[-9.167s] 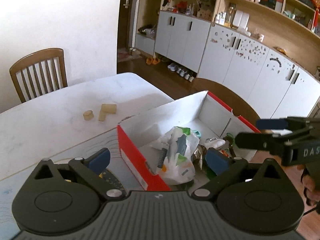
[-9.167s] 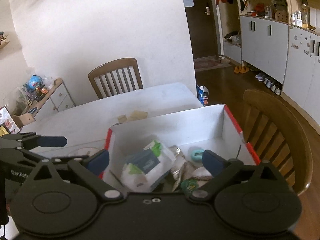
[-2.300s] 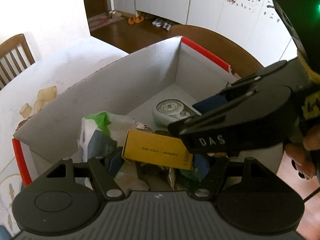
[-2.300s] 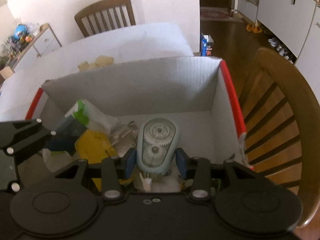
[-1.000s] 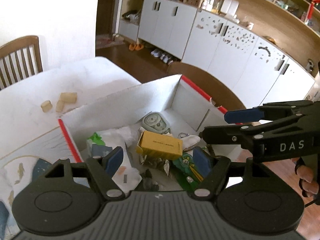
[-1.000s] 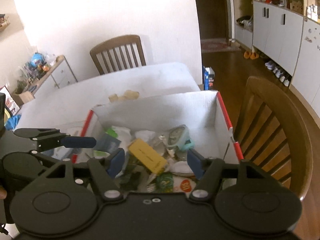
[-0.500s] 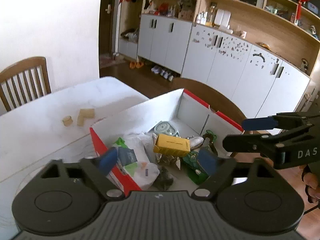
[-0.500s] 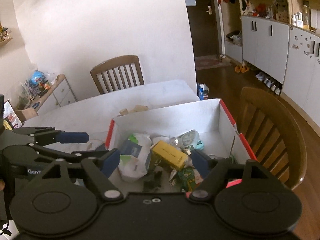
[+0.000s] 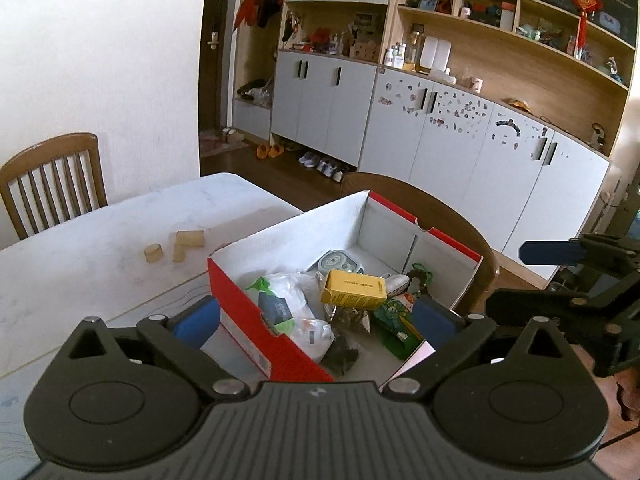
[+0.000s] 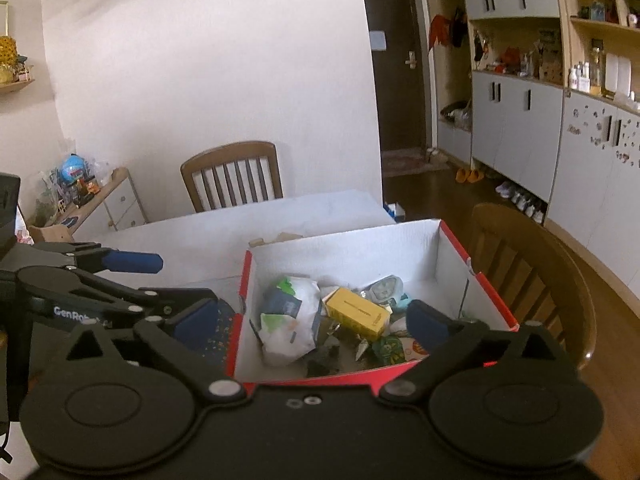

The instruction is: Organize objects

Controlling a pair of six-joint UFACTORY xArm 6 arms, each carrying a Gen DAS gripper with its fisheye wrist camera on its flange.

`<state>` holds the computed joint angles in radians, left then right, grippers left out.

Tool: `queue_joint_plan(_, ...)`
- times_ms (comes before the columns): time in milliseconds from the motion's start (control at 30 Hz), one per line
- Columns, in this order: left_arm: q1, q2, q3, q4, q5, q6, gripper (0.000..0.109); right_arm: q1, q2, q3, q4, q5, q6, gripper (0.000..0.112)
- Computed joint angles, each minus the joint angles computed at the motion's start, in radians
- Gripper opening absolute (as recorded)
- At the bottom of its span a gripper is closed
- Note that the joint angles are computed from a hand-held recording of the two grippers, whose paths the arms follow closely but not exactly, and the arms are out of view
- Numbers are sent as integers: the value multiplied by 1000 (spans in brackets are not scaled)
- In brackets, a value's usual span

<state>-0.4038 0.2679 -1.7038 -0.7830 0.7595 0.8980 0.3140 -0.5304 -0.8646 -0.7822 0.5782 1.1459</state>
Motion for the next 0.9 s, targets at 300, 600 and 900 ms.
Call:
queue_joint_plan(300,19,-77,101,-56,-59,65,103,100,-11,0,-112,103,149,102)
queue_joint_plan(600,37,-111,138,-91,-33,124,103,148,1,-12,-147,153,218,102)
queue_joint_plan(900,44,-107,143,-96,-15,138,103,161,13,-24,-158,172,240,102)
